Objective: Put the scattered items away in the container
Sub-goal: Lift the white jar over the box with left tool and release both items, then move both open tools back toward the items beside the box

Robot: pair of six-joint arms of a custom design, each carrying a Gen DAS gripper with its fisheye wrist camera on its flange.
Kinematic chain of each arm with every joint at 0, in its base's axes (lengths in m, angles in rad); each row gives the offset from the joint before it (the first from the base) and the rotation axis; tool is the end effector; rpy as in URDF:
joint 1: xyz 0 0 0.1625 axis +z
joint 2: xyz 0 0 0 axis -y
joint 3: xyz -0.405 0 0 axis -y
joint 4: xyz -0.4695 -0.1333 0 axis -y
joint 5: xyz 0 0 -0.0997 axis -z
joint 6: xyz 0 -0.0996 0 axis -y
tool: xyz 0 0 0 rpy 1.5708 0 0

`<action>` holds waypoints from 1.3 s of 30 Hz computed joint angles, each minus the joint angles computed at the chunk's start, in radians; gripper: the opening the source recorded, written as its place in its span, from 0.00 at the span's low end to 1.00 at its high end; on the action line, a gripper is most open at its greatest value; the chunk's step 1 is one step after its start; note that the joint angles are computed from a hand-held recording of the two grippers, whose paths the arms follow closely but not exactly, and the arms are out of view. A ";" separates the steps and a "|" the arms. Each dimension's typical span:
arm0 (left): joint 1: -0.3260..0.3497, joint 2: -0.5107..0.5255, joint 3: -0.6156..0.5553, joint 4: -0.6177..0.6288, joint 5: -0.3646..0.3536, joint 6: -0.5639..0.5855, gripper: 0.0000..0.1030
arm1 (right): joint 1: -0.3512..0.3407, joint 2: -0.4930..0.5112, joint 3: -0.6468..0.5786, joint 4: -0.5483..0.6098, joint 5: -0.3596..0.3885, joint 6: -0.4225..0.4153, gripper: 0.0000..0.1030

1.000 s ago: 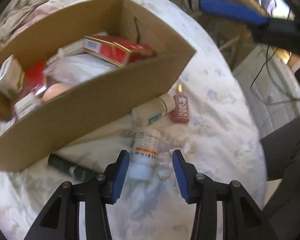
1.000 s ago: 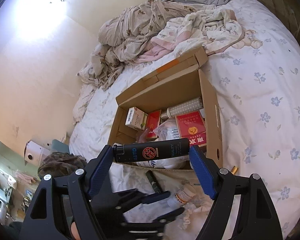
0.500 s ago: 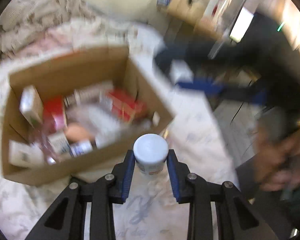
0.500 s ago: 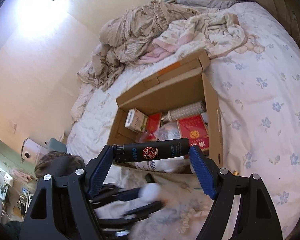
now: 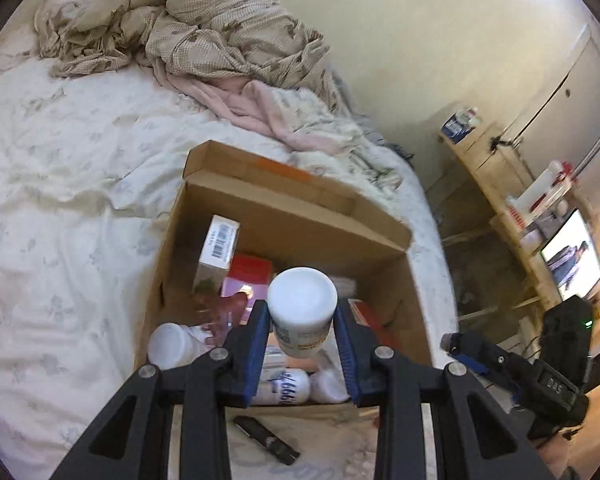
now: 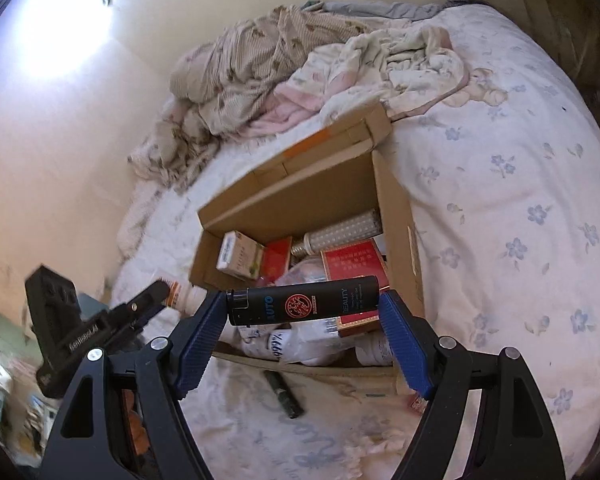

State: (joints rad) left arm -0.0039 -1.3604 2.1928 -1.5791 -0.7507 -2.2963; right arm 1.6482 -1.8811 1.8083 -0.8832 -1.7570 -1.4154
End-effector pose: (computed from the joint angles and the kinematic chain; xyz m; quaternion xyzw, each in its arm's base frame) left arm -0.4193 -0.2045 0.0920 -0.1473 0.8426 -0.4723 0.2128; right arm 0.1431 -0.3596 0.4448 -0.6650 0.6776 0.2913 0.1173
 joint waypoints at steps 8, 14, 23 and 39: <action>0.054 0.050 -0.020 -0.041 -0.048 0.082 0.34 | -0.005 -0.202 0.172 -0.118 -0.039 -0.268 0.80; 0.046 0.052 -0.013 -0.069 -0.063 0.102 0.75 | -0.025 -0.275 0.216 -0.209 -0.019 -0.400 0.84; -0.003 0.050 -0.058 -0.054 -0.043 0.074 0.75 | 0.003 -0.110 0.092 -0.101 0.002 -0.155 0.88; -0.095 0.026 -0.037 -0.022 -0.245 0.053 0.75 | -0.042 -0.020 -0.067 0.067 0.002 -0.218 0.50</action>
